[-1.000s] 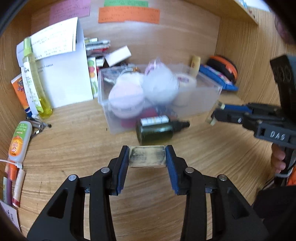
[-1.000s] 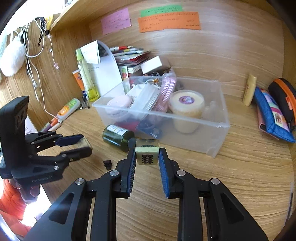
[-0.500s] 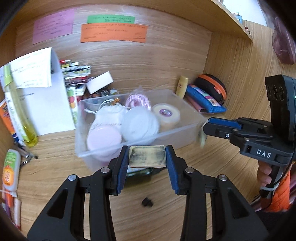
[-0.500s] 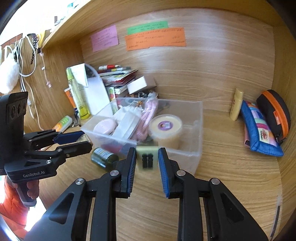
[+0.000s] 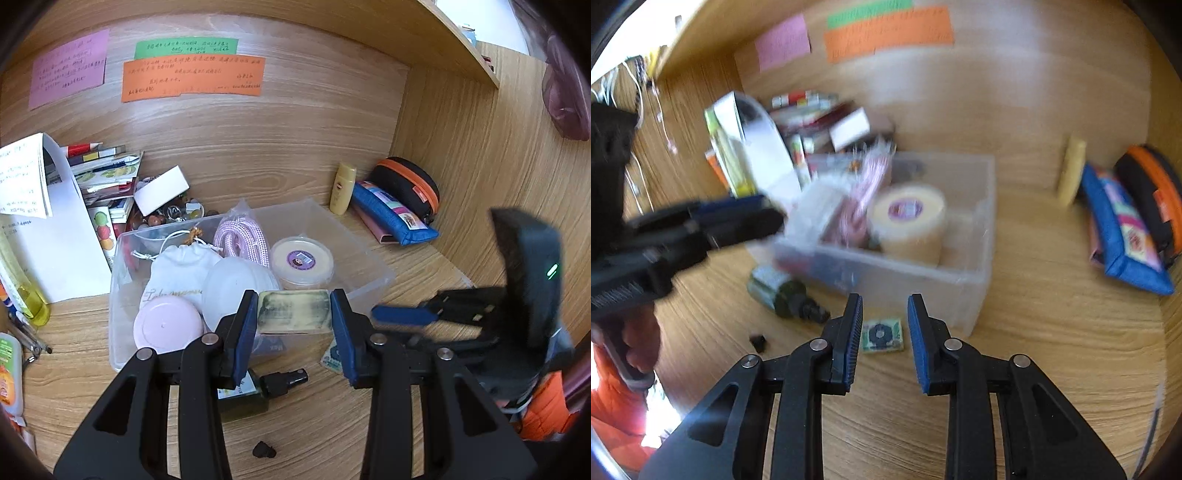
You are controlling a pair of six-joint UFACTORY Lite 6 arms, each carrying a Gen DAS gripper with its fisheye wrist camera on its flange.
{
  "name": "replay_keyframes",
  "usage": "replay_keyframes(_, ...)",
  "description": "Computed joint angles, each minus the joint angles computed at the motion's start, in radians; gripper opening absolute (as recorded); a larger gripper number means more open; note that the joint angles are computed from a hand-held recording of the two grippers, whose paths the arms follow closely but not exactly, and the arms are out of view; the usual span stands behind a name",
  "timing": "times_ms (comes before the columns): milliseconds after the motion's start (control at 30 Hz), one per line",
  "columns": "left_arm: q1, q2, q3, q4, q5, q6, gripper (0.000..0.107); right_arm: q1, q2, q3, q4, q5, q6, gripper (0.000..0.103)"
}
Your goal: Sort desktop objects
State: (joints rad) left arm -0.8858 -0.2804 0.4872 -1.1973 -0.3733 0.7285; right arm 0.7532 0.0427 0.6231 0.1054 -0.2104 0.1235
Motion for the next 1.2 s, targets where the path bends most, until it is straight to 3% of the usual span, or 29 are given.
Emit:
replay_keyframes(67, 0.003, -0.001, -0.006, 0.023, 0.004, -0.029, 0.039, 0.008, 0.079, 0.046, 0.011, 0.012, -0.03, 0.039)
replay_keyframes(133, -0.003, -0.005, -0.015, 0.028, 0.0, -0.04, 0.039, 0.024, 0.131, 0.08, 0.117, 0.018, -0.146, 0.042)
replay_keyframes(233, -0.008, -0.015, -0.03, 0.033, -0.003, -0.052, 0.039, 0.027, 0.196, 0.122, 0.103, 0.027, -0.151, 0.042)
replay_keyframes(433, 0.017, -0.022, -0.05, 0.126, 0.012, -0.145, 0.039, 0.064, 0.289, 0.183, 0.362, 0.035, -0.427, 0.04)
replay_keyframes(467, 0.019, -0.021, -0.051, 0.139, 0.013, -0.158, 0.039, 0.073, 0.282, 0.173, 0.383, 0.024, -0.451, 0.032)
replay_keyframes(500, 0.021, -0.018, -0.051, 0.154, 0.015, -0.171, 0.039, 0.079, 0.277, 0.168, 0.383, 0.022, -0.452, 0.031)
replay_keyframes(600, 0.027, -0.008, -0.045, 0.181, 0.02, -0.195, 0.039, 0.078, 0.247, 0.139, 0.361, 0.003, -0.421, 0.031)
replay_keyframes(767, 0.031, 0.018, -0.016, 0.202, 0.029, -0.196, 0.039, 0.05, 0.089, 0.036, 0.167, -0.01, -0.204, 0.031)
replay_keyframes(1033, 0.078, 0.128, 0.085, 0.384, 0.071, -0.338, 0.039, 0.003, -0.183, -0.081, 0.337, 0.008, -0.383, 0.031)
replay_keyframes(1200, 0.108, 0.226, 0.157, 0.461, 0.092, -0.395, 0.039, -0.049, -0.145, -0.025, 0.282, 0.019, -0.353, 0.031)
